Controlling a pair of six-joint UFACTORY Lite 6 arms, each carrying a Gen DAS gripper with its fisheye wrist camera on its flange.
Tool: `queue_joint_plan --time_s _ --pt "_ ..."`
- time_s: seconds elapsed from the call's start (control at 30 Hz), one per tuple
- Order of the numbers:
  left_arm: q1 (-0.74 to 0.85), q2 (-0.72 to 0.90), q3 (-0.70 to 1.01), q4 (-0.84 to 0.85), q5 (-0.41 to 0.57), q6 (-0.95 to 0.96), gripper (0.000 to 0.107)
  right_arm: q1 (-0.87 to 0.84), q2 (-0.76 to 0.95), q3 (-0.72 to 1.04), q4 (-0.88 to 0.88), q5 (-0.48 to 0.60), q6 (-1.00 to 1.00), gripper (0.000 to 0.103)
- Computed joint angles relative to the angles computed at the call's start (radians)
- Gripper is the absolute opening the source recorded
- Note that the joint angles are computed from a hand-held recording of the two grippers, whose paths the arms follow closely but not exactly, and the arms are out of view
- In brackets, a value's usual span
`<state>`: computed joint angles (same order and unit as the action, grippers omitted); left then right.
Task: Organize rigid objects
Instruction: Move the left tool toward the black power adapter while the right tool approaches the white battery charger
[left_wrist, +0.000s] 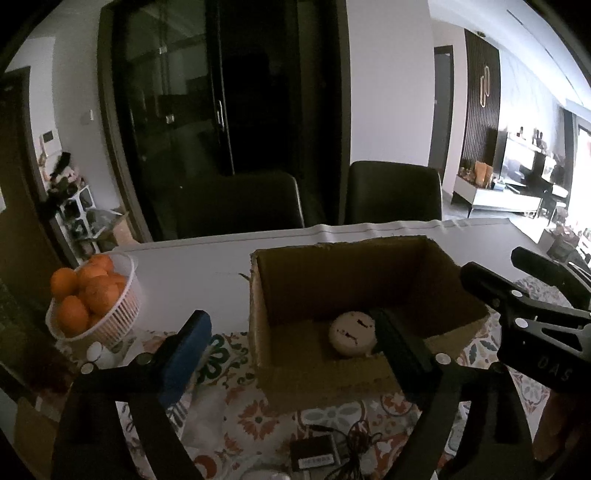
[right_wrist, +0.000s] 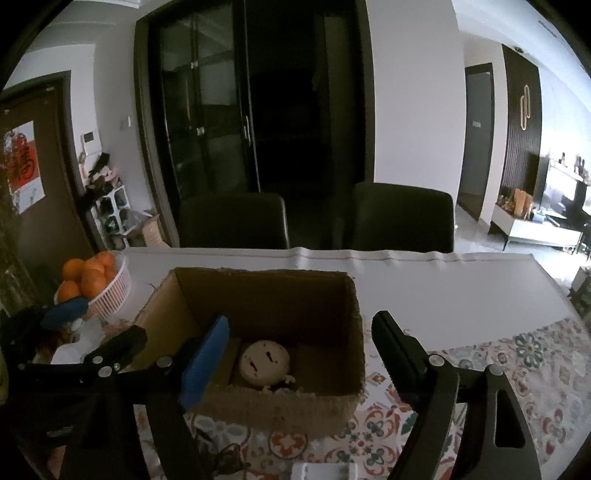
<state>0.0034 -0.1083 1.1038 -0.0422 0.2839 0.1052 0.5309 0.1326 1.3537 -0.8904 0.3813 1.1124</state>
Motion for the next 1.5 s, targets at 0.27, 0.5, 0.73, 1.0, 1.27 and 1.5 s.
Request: queue_joint_plan --time_s 0.27,0.5,0.73,1.0,1.27,1.5 --pt "-0.001 -0.145 -0.107 0.044 0.024 -0.046 0.097 0.021 -0.102 -0.1 -0.001 0.013 0.027 0.084" --pt "-0.002 -0.267 -0.208 0.1 0.036 -0.104 0.097 0.066 -0.186 -0.199 -0.073 0.039 0.123 0.087" --pt "0.028 -0.299 -0.25 -0.018 0.091 0.007 0.097 0.095 -0.221 -0.247 -0.023 0.082 0.105 0.088" --pt "0.026 -0.285 -0.291 0.027 0.131 -0.031 0.096 0.092 -0.22 -0.272 0.095 0.127 0.003 0.088" --pt "0.036 -0.173 -0.267 -0.007 0.191 0.004 0.095 0.046 -0.152 -0.264 0.338 0.12 -0.213 0.088" --pt "0.03 -0.062 -0.228 0.035 0.202 -0.044 0.093 0.022 -0.044 -0.189 0.466 0.19 -0.328 0.088"
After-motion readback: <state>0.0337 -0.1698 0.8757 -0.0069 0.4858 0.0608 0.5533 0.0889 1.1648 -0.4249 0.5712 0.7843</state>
